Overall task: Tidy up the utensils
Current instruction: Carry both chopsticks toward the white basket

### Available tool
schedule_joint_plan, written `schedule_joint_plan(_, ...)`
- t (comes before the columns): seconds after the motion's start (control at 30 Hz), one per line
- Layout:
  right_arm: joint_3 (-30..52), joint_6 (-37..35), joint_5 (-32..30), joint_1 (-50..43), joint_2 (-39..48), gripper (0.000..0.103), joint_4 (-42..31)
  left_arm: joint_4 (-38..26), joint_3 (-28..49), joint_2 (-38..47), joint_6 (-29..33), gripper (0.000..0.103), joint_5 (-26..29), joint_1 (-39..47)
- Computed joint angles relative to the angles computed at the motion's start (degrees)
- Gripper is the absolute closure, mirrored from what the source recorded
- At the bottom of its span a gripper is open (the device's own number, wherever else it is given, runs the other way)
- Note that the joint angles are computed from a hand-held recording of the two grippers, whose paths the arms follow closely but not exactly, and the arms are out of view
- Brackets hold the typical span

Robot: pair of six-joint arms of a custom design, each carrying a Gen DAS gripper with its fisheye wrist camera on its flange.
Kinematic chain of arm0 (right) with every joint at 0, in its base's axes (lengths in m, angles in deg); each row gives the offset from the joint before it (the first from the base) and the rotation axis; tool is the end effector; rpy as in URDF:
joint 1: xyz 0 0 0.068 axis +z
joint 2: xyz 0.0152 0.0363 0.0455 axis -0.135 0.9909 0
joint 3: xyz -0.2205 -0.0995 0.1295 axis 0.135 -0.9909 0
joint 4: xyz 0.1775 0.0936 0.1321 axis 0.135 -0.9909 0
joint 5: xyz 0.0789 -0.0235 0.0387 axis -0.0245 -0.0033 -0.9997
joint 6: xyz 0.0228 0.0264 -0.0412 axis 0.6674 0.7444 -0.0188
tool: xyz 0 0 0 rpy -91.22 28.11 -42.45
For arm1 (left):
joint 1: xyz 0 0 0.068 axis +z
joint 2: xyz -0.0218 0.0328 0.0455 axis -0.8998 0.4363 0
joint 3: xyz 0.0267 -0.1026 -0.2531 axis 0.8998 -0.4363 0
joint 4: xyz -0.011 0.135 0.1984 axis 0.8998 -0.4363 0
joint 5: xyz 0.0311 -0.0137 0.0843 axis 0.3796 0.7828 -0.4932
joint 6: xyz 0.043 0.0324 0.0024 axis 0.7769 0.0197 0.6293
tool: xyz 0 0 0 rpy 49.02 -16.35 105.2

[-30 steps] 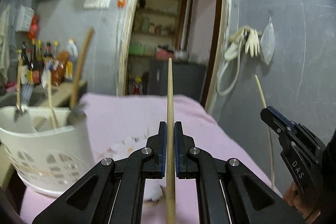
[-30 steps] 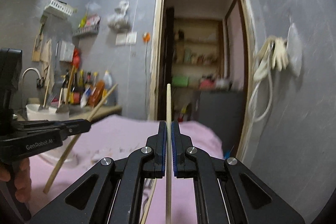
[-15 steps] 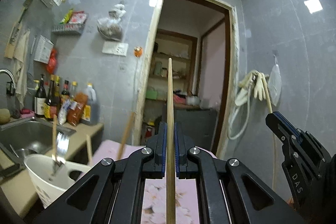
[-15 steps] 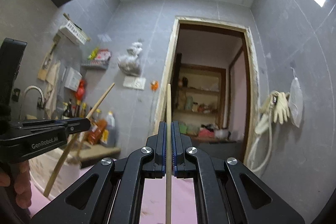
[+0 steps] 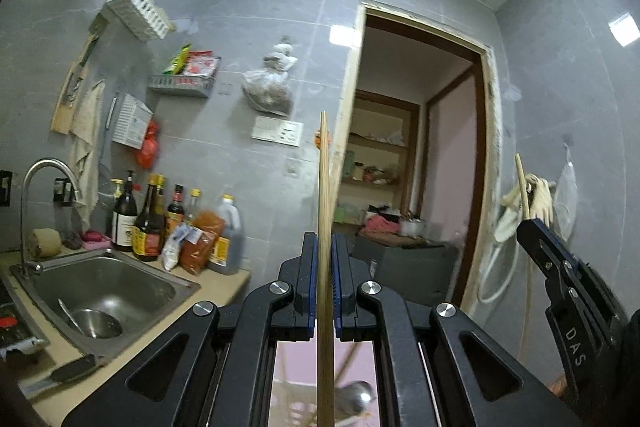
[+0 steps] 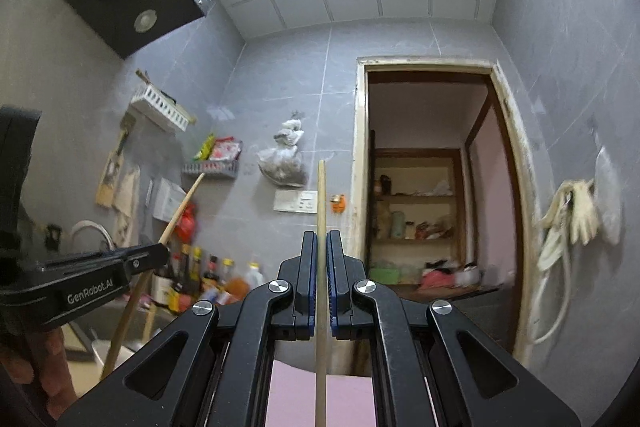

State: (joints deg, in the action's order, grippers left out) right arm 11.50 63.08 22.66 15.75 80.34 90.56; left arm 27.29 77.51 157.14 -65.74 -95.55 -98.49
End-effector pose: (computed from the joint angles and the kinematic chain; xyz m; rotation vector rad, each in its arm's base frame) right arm 0.3636 0.1699 0.2732 -0.5137 1.1421 0.5479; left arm 0.2693 -0.1503 0.3125 -0.3755 1.4360 0.0888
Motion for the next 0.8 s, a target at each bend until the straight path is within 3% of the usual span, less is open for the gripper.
schedule_joint_plan(0.23, 13.5, 11.3, -2.1, 3.2, 4.5, 0.100, -13.1, 1.8, -8.7, -8.9, -8.0, 0.099, 11.6, 11.0)
schedule_joint_plan(0.4, 20.7, 16.3, -3.5, 5.2, 8.4, 0.100, -17.6, 1.7, -11.2, -10.8, -12.7, 0.099, 15.0, 17.8)
schedule_joint_plan(0.57, 23.5, 17.6, -3.0, 6.8, 10.8, 0.100, -17.7, 3.8, -12.7, -8.6, -14.5, 0.099, 14.7, 20.5)
schedule_joint_plan(0.7, 24.9, 19.3, -1.9, 7.2, 13.0, 0.100, -16.6, 8.6, -13.8, -4.8, -15.8, 0.099, 10.3, 20.4)
schedule_joint_plan(0.8, 26.1, 19.1, -1.6, 7.5, 14.3, 0.100, -17.4, 12.0, -15.4, -3.3, -18.0, 0.099, 10.6, 20.7)
